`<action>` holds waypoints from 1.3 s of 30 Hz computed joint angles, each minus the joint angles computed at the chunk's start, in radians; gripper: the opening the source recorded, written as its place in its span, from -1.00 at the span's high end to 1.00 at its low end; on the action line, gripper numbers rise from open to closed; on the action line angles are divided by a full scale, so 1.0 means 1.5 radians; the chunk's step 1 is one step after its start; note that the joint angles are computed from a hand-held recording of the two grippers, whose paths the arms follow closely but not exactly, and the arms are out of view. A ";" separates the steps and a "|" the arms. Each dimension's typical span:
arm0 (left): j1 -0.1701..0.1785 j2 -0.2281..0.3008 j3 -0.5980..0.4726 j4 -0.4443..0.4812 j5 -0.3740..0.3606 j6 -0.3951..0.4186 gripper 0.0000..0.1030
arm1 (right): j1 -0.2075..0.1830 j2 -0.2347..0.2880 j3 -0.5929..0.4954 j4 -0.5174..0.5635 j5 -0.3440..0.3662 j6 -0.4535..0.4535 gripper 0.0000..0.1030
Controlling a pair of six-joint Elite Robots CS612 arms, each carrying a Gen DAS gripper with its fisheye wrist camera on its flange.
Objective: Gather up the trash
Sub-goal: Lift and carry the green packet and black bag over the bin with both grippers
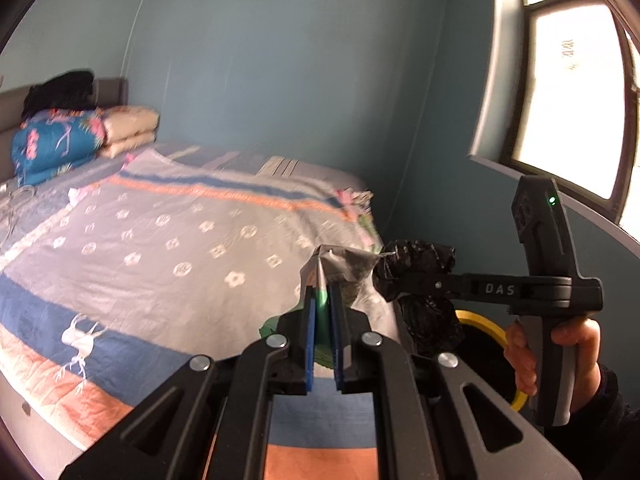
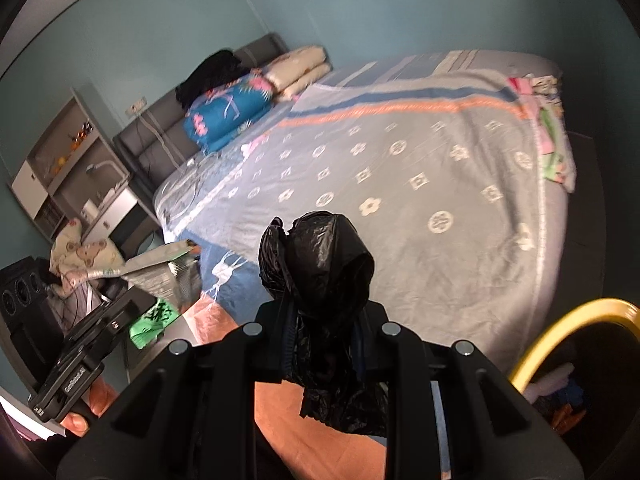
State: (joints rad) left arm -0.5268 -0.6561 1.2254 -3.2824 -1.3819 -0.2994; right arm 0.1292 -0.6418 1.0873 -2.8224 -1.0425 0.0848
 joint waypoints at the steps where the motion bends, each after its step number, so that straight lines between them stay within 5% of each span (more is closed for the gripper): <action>1: -0.005 -0.003 0.004 -0.007 0.008 0.010 0.88 | -0.001 -0.004 0.009 -0.012 -0.005 0.002 0.57; 18: -0.047 0.000 -0.023 -0.018 -0.032 0.088 0.88 | -0.053 -0.098 0.202 -0.225 -0.063 0.078 0.56; 39: -0.070 0.074 -0.172 0.109 -0.133 0.117 0.87 | -0.112 -0.121 0.299 -0.328 -0.121 0.164 0.56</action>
